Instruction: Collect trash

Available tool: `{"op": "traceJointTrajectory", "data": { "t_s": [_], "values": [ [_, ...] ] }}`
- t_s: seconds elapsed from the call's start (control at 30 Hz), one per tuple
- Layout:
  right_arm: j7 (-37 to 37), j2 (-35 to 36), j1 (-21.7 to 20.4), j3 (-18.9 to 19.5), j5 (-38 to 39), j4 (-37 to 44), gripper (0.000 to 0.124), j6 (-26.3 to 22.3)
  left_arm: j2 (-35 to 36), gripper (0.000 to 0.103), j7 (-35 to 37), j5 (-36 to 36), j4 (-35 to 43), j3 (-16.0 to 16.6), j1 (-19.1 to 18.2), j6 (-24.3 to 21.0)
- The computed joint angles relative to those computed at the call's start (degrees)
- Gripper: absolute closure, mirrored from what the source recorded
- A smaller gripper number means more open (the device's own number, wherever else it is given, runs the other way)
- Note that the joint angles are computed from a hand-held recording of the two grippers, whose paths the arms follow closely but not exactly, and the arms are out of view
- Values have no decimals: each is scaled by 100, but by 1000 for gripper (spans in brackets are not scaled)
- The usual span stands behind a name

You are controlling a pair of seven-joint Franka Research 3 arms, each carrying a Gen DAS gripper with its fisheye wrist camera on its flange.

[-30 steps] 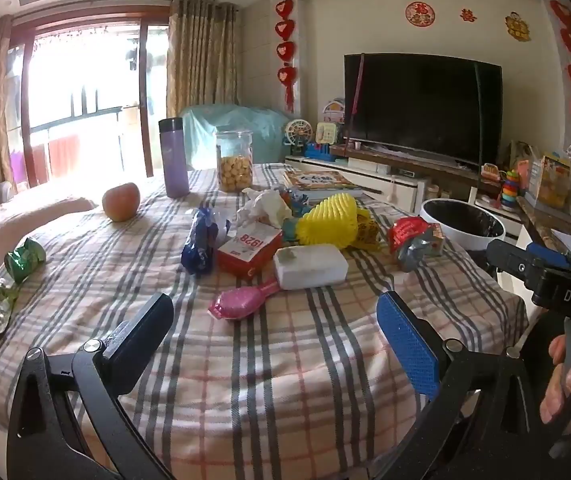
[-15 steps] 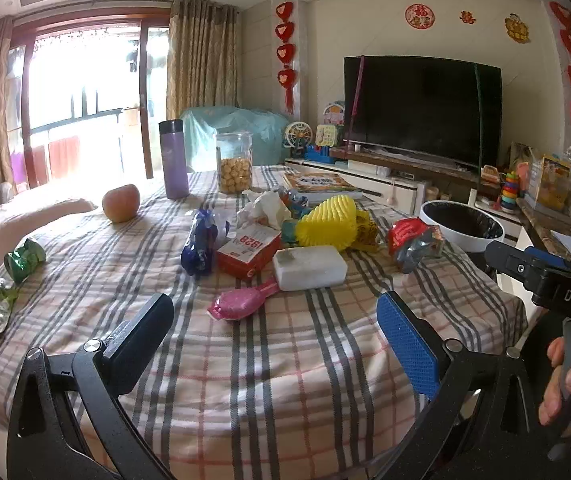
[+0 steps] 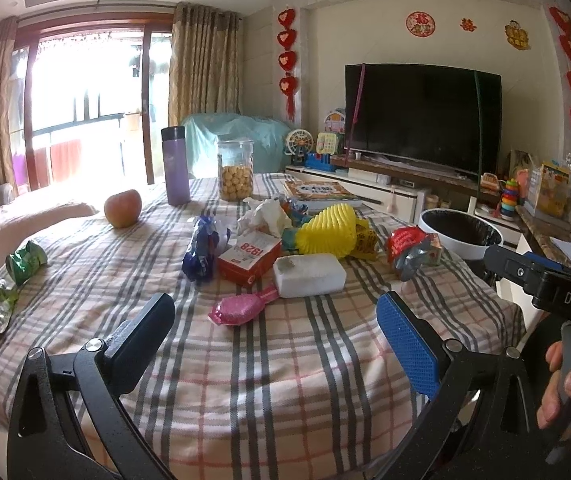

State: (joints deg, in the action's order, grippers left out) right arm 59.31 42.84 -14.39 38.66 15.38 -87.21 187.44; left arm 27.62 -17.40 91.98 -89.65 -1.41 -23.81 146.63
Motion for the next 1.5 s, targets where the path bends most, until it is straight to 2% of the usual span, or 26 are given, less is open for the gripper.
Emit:
{"op": "traceJointTrajectory", "data": {
  "t_s": [1.2, 1.33, 1.5],
  "values": [
    [-236, 30, -65, 159, 240, 19, 21, -135, 109, 0, 177, -209, 120, 31, 16, 116],
    [-253, 20, 29, 48, 325, 71, 21, -201, 192, 0, 312, -387, 201, 56, 47, 214],
    [-315, 48, 243, -244, 593, 319, 21, -524, 337, 0, 552, -679, 351, 114, 62, 341]
  ]
}}
